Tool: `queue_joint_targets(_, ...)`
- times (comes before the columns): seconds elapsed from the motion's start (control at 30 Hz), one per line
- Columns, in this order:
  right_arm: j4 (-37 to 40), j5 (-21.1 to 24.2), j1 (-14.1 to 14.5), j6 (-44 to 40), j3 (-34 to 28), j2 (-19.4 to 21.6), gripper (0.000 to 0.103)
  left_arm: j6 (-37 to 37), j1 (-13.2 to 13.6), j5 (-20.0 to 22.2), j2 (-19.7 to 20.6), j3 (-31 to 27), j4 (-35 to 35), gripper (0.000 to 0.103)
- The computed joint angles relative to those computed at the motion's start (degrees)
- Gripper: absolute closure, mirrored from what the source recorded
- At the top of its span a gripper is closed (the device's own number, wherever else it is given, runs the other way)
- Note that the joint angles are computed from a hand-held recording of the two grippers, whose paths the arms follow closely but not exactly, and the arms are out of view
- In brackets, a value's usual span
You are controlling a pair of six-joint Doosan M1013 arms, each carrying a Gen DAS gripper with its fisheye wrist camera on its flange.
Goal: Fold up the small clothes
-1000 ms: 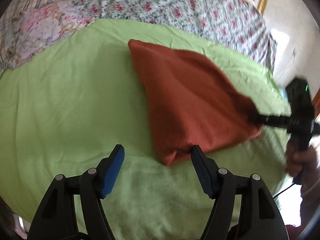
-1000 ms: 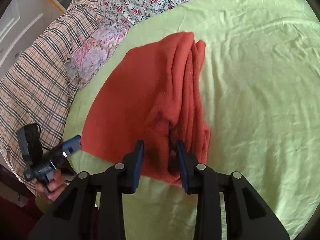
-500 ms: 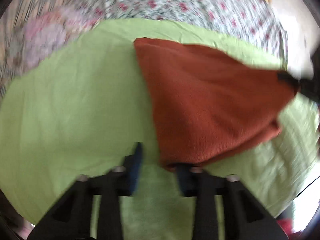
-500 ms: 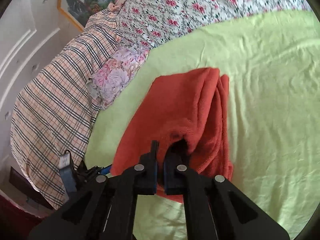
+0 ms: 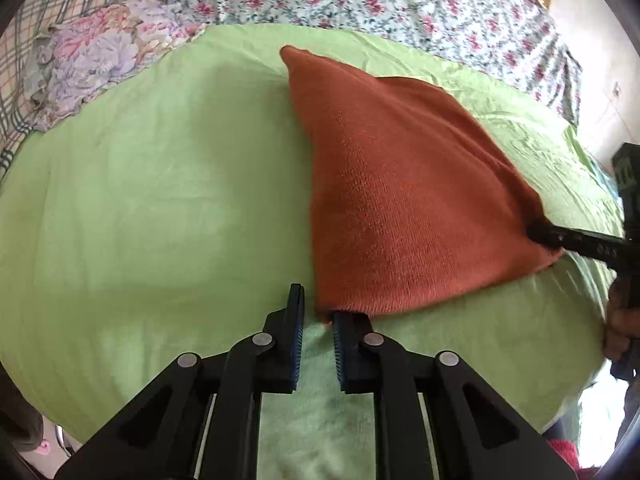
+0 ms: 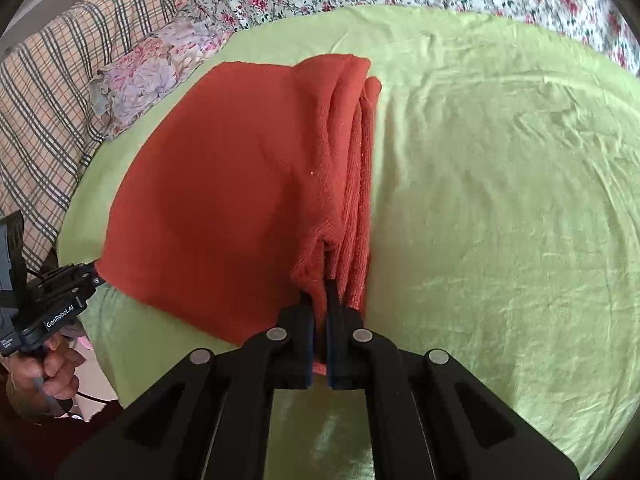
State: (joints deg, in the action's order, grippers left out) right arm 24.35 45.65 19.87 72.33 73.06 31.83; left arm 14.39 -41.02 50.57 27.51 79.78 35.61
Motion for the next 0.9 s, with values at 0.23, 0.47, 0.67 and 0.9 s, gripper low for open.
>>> queue_joint_targets(0.23, 9.6, 1.04, -2.81, -1.12, -0.02, -0.96, 0.088, 1.1, 0.35, -9.2, -4.61, 3.72, 2.66, 0.076)
queue_joint_targets(0.47, 13.55, 2.68, -2.64, -1.58, -10.52, 5.05, 0.056, 7.43, 2.27, -15.11, -1.9, -0.08, 0.44, 0.075)
queue_joint_targets(0.67, 6.08, 9.14, -0.99, 5.44, -22.47, 12.73, 0.084, 18.16, 3.34, -14.63, 1.26, -2.62, -10.6, 0.076)
queue_joint_targets(0.9, 2.07, 5.86, -0.78, 4.06, -21.65, 11.75, 0.092, 18.38, 4.09, -16.99, 2.28, -2.34, -15.29, 0.077)
